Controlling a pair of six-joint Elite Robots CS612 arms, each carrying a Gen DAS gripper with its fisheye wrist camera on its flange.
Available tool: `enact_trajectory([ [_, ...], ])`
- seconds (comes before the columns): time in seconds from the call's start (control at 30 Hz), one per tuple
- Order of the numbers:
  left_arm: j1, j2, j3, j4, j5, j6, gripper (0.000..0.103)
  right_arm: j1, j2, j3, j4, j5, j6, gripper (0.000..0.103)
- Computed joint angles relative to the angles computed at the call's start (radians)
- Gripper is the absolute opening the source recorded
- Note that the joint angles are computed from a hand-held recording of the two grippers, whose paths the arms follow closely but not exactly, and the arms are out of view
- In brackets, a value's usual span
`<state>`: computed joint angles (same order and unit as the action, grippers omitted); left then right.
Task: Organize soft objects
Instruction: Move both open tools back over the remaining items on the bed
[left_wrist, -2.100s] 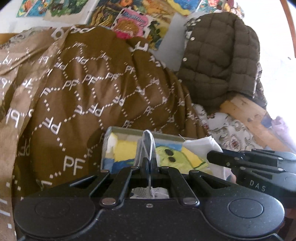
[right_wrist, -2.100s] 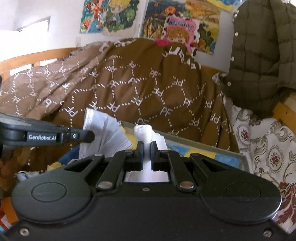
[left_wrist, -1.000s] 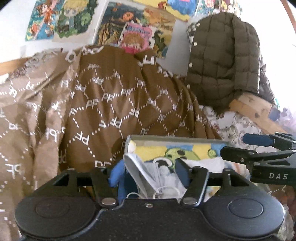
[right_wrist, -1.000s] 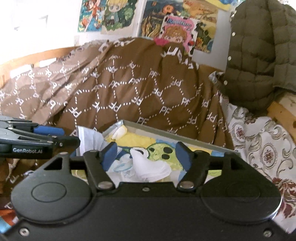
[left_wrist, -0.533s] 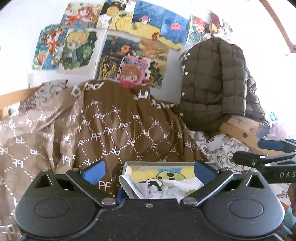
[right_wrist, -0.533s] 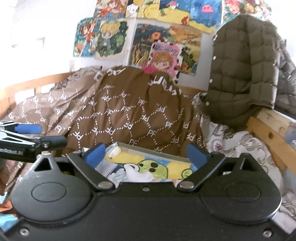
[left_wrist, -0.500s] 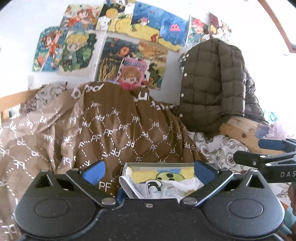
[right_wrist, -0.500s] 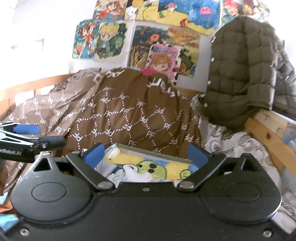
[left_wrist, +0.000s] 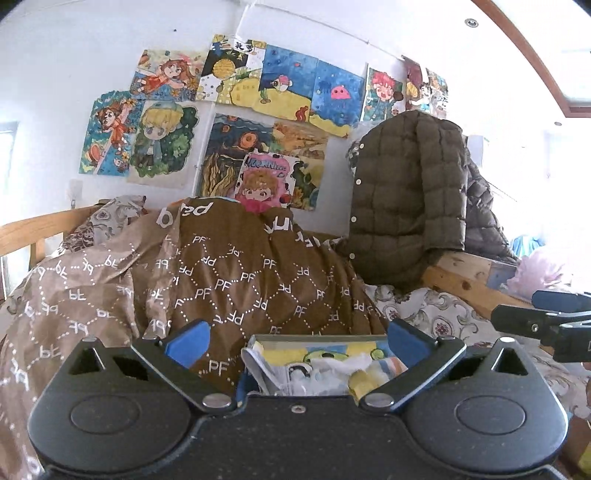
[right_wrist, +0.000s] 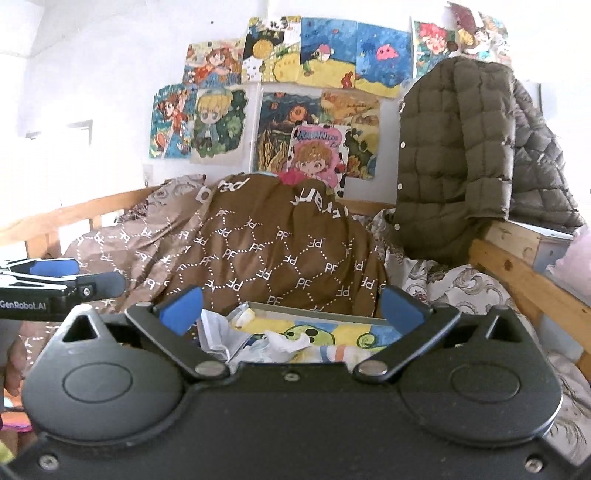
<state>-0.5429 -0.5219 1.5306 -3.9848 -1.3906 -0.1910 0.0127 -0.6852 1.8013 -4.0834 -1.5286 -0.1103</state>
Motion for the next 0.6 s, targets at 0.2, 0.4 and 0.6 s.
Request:
enact_trajectory([
  [0.2, -0.012, -0.012, 0.078, -0.017, 0.006, 0.012, 0.102, 0.011, -0.003, 0.107, -0.131, -0.04, 0.01, 0.102],
  [0.4, -0.019, -0.017, 0.13, 0.034, -0.01, 0.009, 0.102, 0.034, 0.027, 0.178, -0.231, -0.109, 0.008, 0.102],
  [0.6, -0.023, -0.019, 0.158, 0.098, -0.016, 0.012, 0.102, 0.05, 0.06, 0.215, -0.211, -0.159, 0.072, 0.102],
])
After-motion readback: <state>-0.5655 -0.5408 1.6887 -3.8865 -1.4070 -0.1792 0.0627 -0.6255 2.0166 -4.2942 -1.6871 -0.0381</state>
